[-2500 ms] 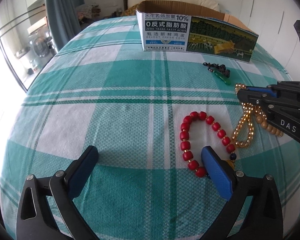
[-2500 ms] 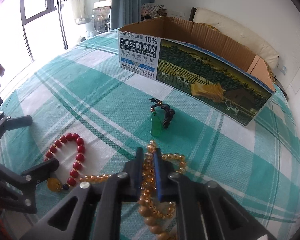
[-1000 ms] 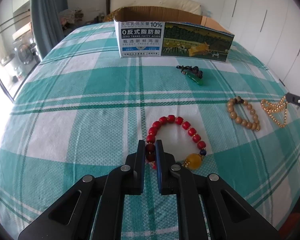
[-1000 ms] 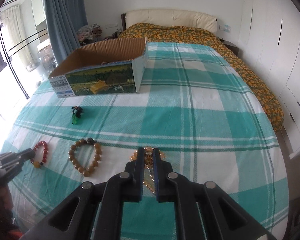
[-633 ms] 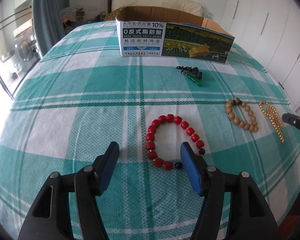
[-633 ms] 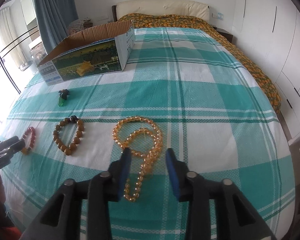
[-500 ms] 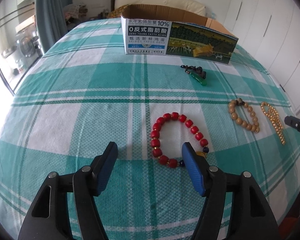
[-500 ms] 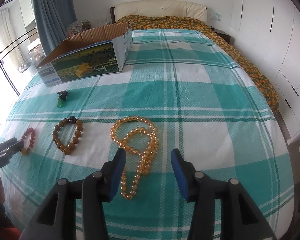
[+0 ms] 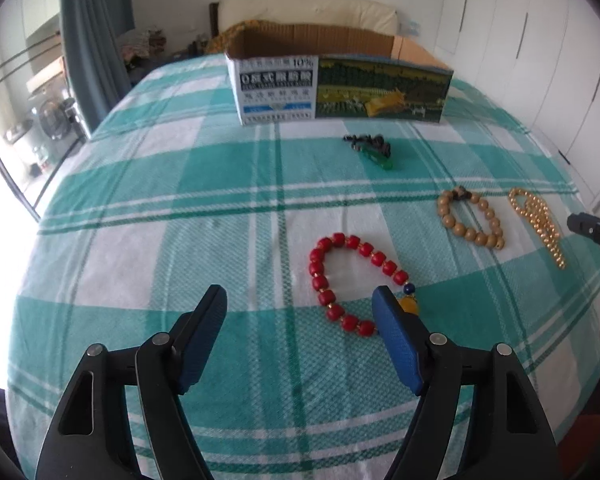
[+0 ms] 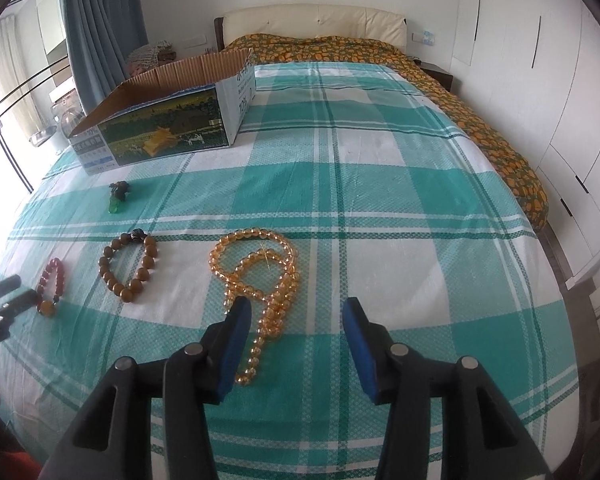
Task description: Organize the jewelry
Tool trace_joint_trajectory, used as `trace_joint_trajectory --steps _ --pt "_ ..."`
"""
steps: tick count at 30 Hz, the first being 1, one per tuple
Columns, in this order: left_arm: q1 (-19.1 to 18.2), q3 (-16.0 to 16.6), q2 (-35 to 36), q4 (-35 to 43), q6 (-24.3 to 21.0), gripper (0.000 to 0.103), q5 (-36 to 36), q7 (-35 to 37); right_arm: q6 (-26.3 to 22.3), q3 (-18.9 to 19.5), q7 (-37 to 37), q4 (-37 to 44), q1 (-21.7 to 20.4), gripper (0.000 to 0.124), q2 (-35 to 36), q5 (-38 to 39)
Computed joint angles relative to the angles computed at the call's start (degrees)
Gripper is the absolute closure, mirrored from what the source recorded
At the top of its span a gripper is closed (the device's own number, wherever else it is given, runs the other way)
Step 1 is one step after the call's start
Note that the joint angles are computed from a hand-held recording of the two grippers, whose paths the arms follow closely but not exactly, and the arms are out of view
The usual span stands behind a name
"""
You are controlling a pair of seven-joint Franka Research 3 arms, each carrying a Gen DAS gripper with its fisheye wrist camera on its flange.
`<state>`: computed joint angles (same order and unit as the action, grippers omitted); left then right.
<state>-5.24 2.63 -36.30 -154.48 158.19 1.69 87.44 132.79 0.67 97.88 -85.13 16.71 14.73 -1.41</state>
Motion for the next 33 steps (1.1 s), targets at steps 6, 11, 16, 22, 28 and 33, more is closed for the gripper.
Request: trace_joint_trajectory --steps 6,11,16,22,28,33 --pt "-6.77 3.34 0.14 0.21 2.44 0.025 -1.12 9.30 -1.35 -0.22 1.35 -0.85 -0.09 0.075 -0.34 -0.25" --pt "-9.00 2.41 3.20 0.43 2.42 0.040 -1.98 14.63 -1.11 -0.04 1.24 -0.77 -0.19 0.075 -0.18 0.07" --pt "-11.36 4.32 3.87 0.30 2.35 0.087 -6.43 19.56 -1.51 -0.05 1.24 -1.14 -0.52 0.075 -0.14 0.91" --pt "-8.73 1.43 3.99 0.94 1.04 0.088 -7.29 17.23 -1.41 0.44 -0.46 -2.17 -0.97 0.069 -0.29 3.08" --pt "-7.97 1.35 3.90 0.88 0.73 0.088 -8.37 15.72 -0.43 0.81 -1.55 -0.50 -0.53 0.068 1.61 4.44" --pt "-7.62 1.52 4.26 1.38 0.28 0.088 -9.26 14.57 -0.69 0.04 -2.83 4.00 1.75 0.080 5.43 0.01"
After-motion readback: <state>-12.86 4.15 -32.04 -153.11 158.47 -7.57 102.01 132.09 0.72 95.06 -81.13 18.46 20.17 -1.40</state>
